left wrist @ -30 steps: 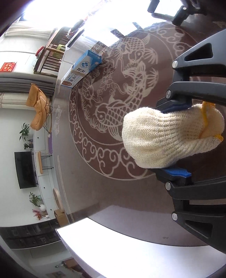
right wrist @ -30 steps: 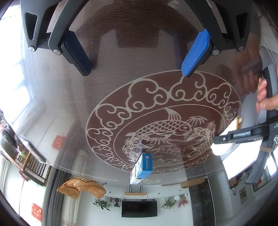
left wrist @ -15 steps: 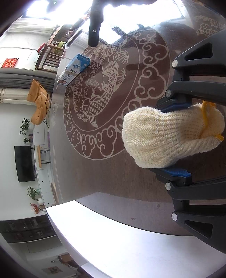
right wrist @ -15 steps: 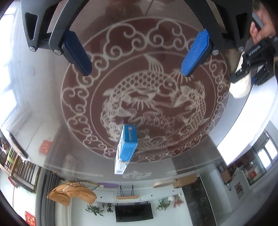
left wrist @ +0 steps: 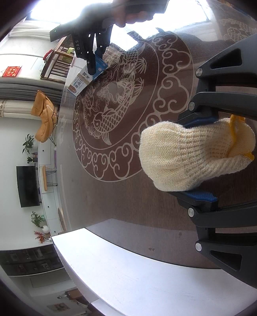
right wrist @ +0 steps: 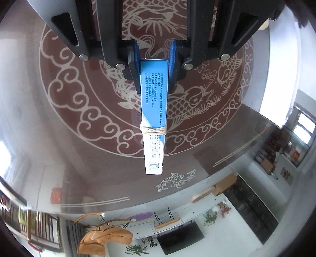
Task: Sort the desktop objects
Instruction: 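Grasp the blue nail cream box with the right tool, then lift the knit bag with the left tool while the right tool lifts the blue box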
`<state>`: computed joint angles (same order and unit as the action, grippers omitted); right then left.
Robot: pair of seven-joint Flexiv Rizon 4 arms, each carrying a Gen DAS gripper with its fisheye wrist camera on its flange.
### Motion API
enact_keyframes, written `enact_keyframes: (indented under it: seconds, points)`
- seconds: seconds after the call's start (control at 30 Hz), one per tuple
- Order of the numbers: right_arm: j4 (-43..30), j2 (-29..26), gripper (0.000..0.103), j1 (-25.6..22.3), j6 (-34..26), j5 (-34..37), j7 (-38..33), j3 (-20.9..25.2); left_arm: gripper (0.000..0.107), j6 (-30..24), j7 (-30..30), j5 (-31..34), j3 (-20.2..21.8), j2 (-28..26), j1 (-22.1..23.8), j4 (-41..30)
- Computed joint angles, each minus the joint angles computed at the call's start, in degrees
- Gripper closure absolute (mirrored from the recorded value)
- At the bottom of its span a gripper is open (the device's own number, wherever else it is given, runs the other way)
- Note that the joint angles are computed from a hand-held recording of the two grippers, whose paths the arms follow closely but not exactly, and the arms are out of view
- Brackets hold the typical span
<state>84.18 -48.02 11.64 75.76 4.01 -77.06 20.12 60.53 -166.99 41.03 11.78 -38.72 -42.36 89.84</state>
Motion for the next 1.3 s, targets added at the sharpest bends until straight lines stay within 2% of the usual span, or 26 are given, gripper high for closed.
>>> enact_keyframes:
  seconds: [0.07, 0.13, 0.17, 0.23, 0.27, 0.33, 0.37, 0.4, 0.43, 0.47, 0.53, 0.7, 0.73, 0.77, 0.83, 0.9, 0.93, 1.0, 1.07, 1.17, 1.3]
  points:
    - [0.10, -0.95, 0.080, -7.50, 0.10, 10.39, -7.97, 9.33, 0.056, -0.03, -0.02, 0.03, -0.02, 0.00, 0.00, -0.01]
    - [-0.47, -2.00, 0.080, -15.50, -2.82, 25.52, -19.84, 17.65, 0.056, -0.01, -0.04, 0.06, -0.04, 0.00, 0.02, 0.01]
    - [-0.29, -2.45, 0.078, -19.50, -5.03, 32.21, -25.00, 20.88, 0.056, -0.01, -0.06, 0.08, -0.04, 0.00, 0.02, 0.01]
    - [2.93, -2.15, 0.076, -26.14, -6.49, 39.21, -30.82, 25.28, 0.056, 0.02, -0.08, 0.11, -0.04, 0.00, 0.03, 0.04]
    - [4.26, -0.64, 0.072, -27.92, -7.82, 44.22, -35.19, 25.02, 0.056, 0.01, -0.04, 0.10, -0.06, 0.00, 0.06, 0.00]
    - [7.92, 5.27, 0.056, -26.70, -8.76, 50.24, -39.86, 19.82, 0.056, 0.05, -0.06, 0.13, -0.05, -0.01, 0.07, 0.02]
    - [9.98, 8.91, 0.035, -23.69, -7.85, 51.00, -40.95, 15.69, 0.056, 0.04, -0.06, 0.13, -0.05, 0.00, 0.06, 0.02]
    - [12.16, 11.96, 0.010, -20.27, -5.39, 49.96, -41.46, 12.32, 0.056, 0.04, -0.06, 0.13, -0.05, 0.00, 0.06, 0.02]
    - [14.79, 14.17, 0.002, -16.27, -1.10, 45.20, -38.55, 9.47, 0.056, 0.06, -0.06, 0.13, -0.05, 0.00, 0.07, 0.04]
    - [17.30, 15.84, 0.000, -12.27, 2.93, 40.04, -35.11, 6.56, 0.056, 0.06, -0.06, 0.13, -0.05, 0.00, 0.07, 0.04]
    - [19.44, 17.51, 0.000, -4.27, 5.34, 32.38, -31.80, -0.66, 0.056, 0.11, -0.07, 0.16, -0.04, 0.00, 0.08, 0.06]
    - [30.18, 15.05, 0.000, 15.01, 14.49, -5.64, -6.35, -22.07, 0.056, 0.15, -0.07, 0.17, -0.03, -0.01, 0.08, 0.09]
    - [31.12, 14.11, 0.000, 18.76, 15.25, -10.31, -2.68, -26.74, 0.056, 0.19, -0.13, 0.21, 0.00, -0.01, 0.06, 0.09]
    - [32.86, 12.92, 0.000, 21.19, 19.74, -11.26, -0.89, -29.54, 0.056, 0.15, -0.10, 0.21, 0.00, 0.01, 0.05, 0.10]
    - [32.17, 11.61, 0.000, 22.73, 21.44, -6.44, -2.32, -29.83, 0.055, 0.33, -0.02, 0.20, -0.06, -0.01, 0.14, 0.12]
    - [32.80, 10.90, 0.000, 24.46, 23.14, -6.93, -0.29, -31.72, 0.051, 0.86, 0.61, -0.02, -0.33, -0.12, 0.55, 0.04]
    - [32.28, 10.71, 0.000, 23.40, 22.93, -7.79, 0.29, -30.78, 0.049, 1.48, 1.24, -0.19, -0.60, -0.20, 0.89, 0.10]
    - [32.67, 10.58, 0.000, 22.82, 23.48, -9.21, 1.26, -30.65, 0.019, 1.12, 4.84, -1.64, -1.85, -0.86, 1.79, -0.67]
    - [33.00, 10.47, 0.000, 22.64, 23.99, -10.27, 2.12, -30.79, 0.012, -0.06, 5.67, -2.94, -1.70, -1.12, 1.68, -1.05]
    - [33.07, 10.53, 0.000, 22.59, 24.00, -11.42, 3.16, -30.97, 0.005, 0.72, 6.77, -4.69, -1.90, -1.23, 2.40, -0.58]
    - [33.25, 10.54, 0.000, 22.39, 24.21, -12.39, 3.97, -30.99, 0.004, 0.61, 7.21, -5.57, -1.24, -1.42, 1.82, -0.61]
